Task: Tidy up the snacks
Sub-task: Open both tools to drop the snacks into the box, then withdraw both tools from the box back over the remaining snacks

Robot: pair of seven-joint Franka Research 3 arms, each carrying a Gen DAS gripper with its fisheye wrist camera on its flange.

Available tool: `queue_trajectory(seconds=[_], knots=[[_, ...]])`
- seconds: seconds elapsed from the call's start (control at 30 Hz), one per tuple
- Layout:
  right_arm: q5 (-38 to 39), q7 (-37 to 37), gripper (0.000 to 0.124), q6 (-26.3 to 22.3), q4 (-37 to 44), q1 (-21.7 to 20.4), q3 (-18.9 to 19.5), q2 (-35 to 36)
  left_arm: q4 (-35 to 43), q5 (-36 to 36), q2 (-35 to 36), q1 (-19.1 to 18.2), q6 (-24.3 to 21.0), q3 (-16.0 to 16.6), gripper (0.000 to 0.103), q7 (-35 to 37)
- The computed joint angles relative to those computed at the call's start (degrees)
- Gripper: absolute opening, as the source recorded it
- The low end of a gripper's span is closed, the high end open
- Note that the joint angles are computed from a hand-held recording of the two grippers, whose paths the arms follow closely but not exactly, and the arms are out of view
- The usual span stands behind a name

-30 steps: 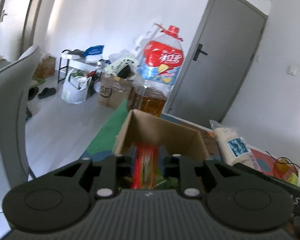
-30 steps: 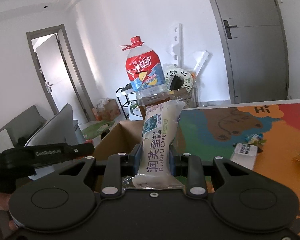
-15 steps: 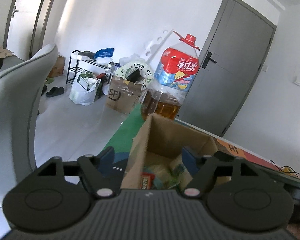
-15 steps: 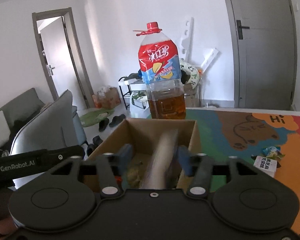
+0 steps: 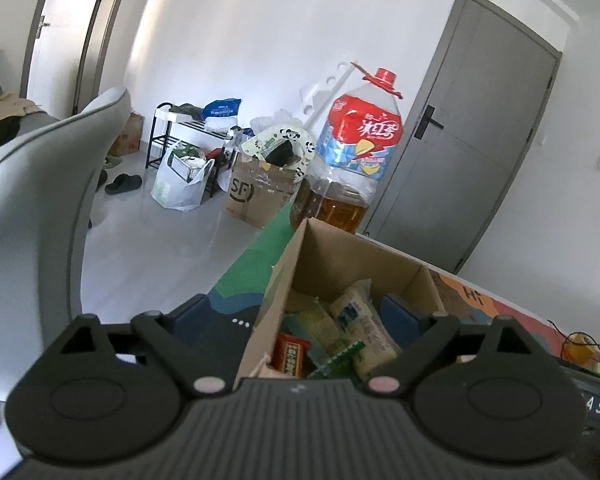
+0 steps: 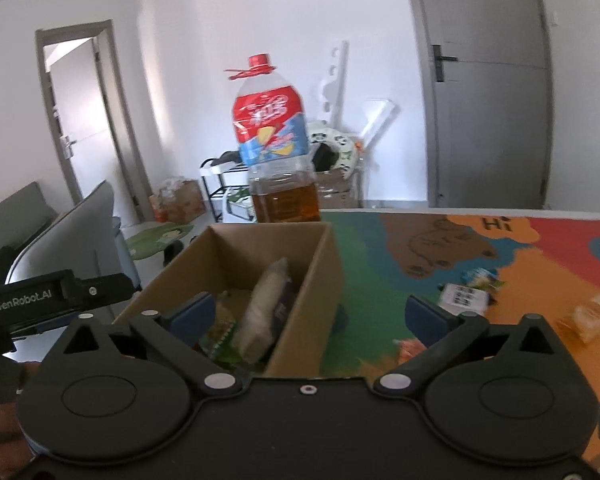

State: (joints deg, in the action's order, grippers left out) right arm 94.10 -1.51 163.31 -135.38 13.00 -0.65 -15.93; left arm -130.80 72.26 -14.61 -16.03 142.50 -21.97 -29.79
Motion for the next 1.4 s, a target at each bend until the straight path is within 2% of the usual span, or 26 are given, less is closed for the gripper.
queue_trajectory(seconds=[0.13,0.53,0.67,0.87,1.4], knots=[[-1.19,1.61,0.103,0.71,-1.60,-0.61,-0.49,-1.71,0.07,-0.10,-0.61,-0.59,-0.29,-0.63,0.097,0.25],[-3.74,2.36,0.103,-0.07,-5.37,-1.74,-2.65,-5.86,1.73,-0.92,0.10,-2.79,-3.09,-2.16,0.098,1.38],[-6.32,3.20,0.103,-0.42,-5.37,-1.89,-3.22,-6.39,2.14,0.30,0.26,-3.37,-3.65,-2.72,0.098,-0.82],[-2.34,-2.33,0.103,-1.26,-5.84,-2.35,-4.80,-7.88,3.76,0.55,2.00,-4.92,-4.66,-3.11,0.098,-1.15],[-0.84,-4.30,0.103,-3.25,-6.38,-6.96,-6.21,-7.45,11.16,4.31,10.55,-10.05,-2.94,-1.64,0.098,3.63]])
